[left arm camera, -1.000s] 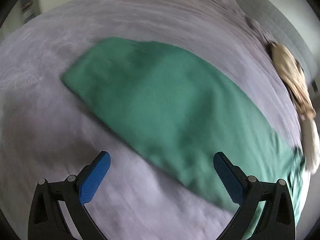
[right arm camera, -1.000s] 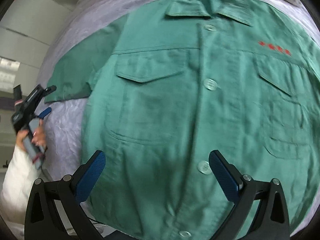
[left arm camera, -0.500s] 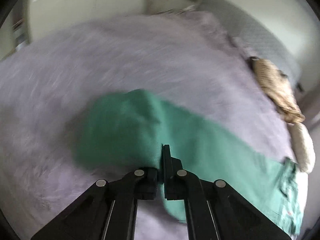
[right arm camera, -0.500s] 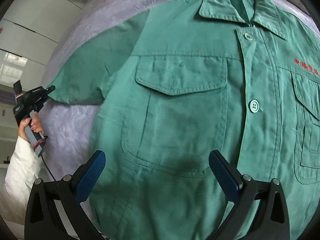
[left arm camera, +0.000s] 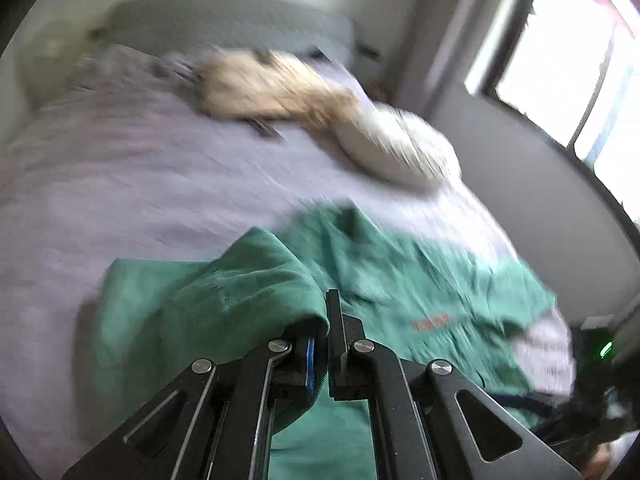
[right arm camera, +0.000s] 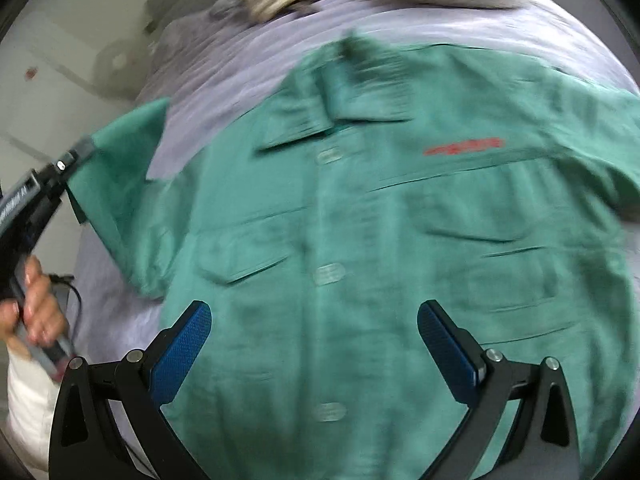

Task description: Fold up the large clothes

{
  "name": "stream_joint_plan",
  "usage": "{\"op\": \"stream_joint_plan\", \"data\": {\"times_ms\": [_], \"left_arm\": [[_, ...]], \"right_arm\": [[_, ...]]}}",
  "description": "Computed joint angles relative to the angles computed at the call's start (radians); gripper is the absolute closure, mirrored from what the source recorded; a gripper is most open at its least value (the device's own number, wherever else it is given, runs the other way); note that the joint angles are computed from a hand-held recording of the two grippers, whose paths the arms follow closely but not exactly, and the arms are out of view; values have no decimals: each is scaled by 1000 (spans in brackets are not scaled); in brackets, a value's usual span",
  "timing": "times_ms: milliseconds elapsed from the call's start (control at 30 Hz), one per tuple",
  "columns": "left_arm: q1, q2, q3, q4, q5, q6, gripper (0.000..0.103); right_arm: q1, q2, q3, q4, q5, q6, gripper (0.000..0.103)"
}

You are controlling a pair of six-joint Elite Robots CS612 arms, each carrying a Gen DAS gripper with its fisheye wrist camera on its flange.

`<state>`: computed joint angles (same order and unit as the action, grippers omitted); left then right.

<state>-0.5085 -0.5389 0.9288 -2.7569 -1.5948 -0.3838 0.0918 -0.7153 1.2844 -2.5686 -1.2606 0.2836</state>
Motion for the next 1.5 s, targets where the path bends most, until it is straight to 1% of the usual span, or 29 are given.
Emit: {"op": "stream_joint_plan", "data": {"times_ms": [33,100,167,233,300,367,400,433,500,600,633,700,767,800,900,967,1000,1033,1067,1100,1133,1200,1233,1267,1300,1333,1400,1467,1500], "left_arm": [[-22,31,-48,75,24,30,98],[-48,73,-107,181,67,70,98],[-66,102,-138,296,89,113,98],[-77,103,-129,344,132,119,98],[-85,83,-87,302,155,125,97],[-85,70,-69,294,142,121,58],[-85,54,-43,279,140,115,18],[-91,33,-4,229,173,101,8],[-92,0,54,162,214,107,8],[-89,-58,138,152,292,64,8],[-85,-77,172,156,335,28,8],[-79,-107,226,186,414,-59,8],[-65,-129,266,264,459,-156,8],[-55,-131,271,339,467,-207,8],[-43,-119,268,427,507,-263,8],[-38,-108,268,420,512,-283,8],[-36,-103,265,410,520,-296,8],[-38,-96,261,402,536,-306,8],[-40,-91,257,401,550,-314,8],[-40,-84,251,401,555,-320,8],[-38,-86,255,396,549,-335,8],[-33,-87,260,381,532,-358,8],[-27,-89,265,371,523,-367,8],[-23,-92,268,370,518,-374,8],[-20,-92,267,371,515,-387,8],[-18,-91,267,371,516,-402,8],[-14,-89,260,395,527,-428,8],[-5,-87,257,415,520,-450,8],[1,-89,261,409,500,-451,8]], "right_arm": [[-8,0,6,-7,-3,14,0],[-25,-2,19,1,-31,29,0],[-39,-1,25,21,-44,39,0],[-53,-4,36,35,-45,44,0],[-65,-6,47,40,-47,39,0],[-67,-5,43,45,-56,24,0],[-67,-6,42,43,-58,16,0],[-65,0,29,47,-58,8,0],[-58,8,6,45,-53,-23,0],[-37,22,-40,38,-45,-101,0],[-27,34,-66,40,-42,-128,0],[1,70,-139,50,-29,-189,0],[25,98,-196,60,-14,-241,0],[43,120,-237,81,-20,-284,0],[99,195,-363,150,-97,-378,0],[128,245,-439,180,-151,-409,0],[143,271,-471,173,-205,-419,0],[160,294,-502,174,-279,-427,0],[174,331,-557,208,-365,-436,0],[180,351,-589,235,-408,-438,4],[176,356,-594,239,-409,-437,14],[152,328,-549,211,-318,-403,77],[140,307,-519,194,-295,-381,83],[122,287,-491,167,-238,-343,83],[96,262,-449,120,-155,-293,83],[73,241,-412,80,-102,-247,83],[36,211,-355,35,-43,-164,83],[-11,207,-325,34,46,-46,82],[-27,210,-319,38,76,1,77]]}}
